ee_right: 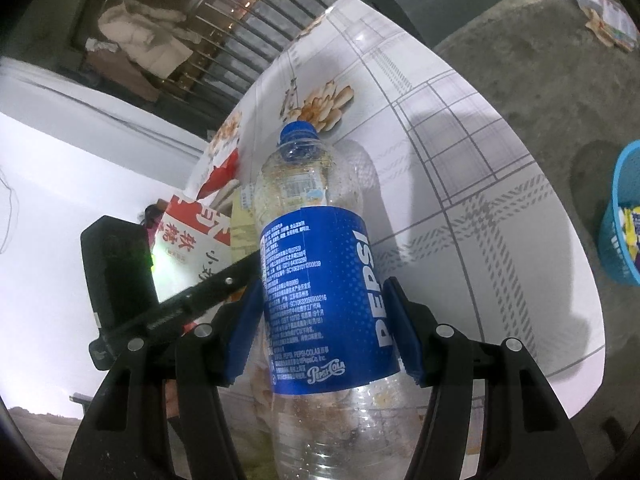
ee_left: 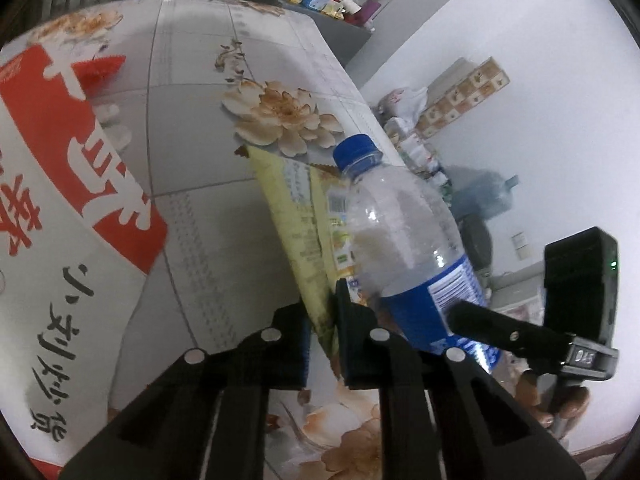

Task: Collect trash
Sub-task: 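Grasp the yellow snack wrapper with the left gripper while the right gripper holds the bottle, then lift the yellow wrapper with the left gripper while the right gripper holds the bottle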

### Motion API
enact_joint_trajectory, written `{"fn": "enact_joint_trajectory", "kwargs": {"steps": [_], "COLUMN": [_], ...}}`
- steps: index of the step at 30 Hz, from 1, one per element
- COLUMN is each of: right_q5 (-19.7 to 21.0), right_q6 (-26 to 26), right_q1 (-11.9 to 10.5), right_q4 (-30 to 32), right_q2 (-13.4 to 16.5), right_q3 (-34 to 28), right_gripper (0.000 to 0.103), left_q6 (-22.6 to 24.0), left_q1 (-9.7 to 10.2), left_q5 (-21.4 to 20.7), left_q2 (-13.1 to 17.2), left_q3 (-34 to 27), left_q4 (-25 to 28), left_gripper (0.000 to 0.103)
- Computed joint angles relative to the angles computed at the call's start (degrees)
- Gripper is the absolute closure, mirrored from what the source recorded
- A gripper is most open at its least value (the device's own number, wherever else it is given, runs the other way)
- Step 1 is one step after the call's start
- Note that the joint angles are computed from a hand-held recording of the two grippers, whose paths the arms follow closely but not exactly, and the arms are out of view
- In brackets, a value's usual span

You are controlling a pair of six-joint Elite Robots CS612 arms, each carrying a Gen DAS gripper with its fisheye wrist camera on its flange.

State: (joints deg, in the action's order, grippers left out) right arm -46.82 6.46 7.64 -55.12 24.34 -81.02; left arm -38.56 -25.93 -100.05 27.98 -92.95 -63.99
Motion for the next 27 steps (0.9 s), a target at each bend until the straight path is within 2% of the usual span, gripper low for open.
{"fn": "enact_joint_trajectory", "kwargs": {"steps": [3, 9, 13, 19, 27], "right_q5": [0.6, 1.2, 1.0, 0.5, -0.2], "right_q6": [0.7, 2.2, 2.7, 3.6, 4.1], "right_q1": [-0.3, -1.0, -1.3, -1.4, -1.6], "right_q4": [-0.4, -0.6, -1.0, -1.6, -2.0], "right_q2": [0.2, 0.8, 0.8, 1.0, 1.0], "right_q3": [-0.5, -1.6, -2.4, -3.5, -4.3], "right_gripper": [0.046, 0.046, 0.046, 0.046, 0.046], "left_q6": [3.6, 6.9, 9.0, 11.7, 13.0], "left_q1": [-1.20, -2.79, -3.48, -4.50, -5.07], "left_q5": [5.3, 12.5, 16.0, 20.0, 22.8], "left_q2": [-1.3, -2.4, -2.1, -2.2, -2.3], "left_q3": [0.4, 0.5, -0.6, -1.0, -1.6], "left_q4": [2.6, 4.4, 4.7, 4.2, 3.5], "left_gripper": [0.094, 0.097, 0.097, 0.099, 0.099]}}
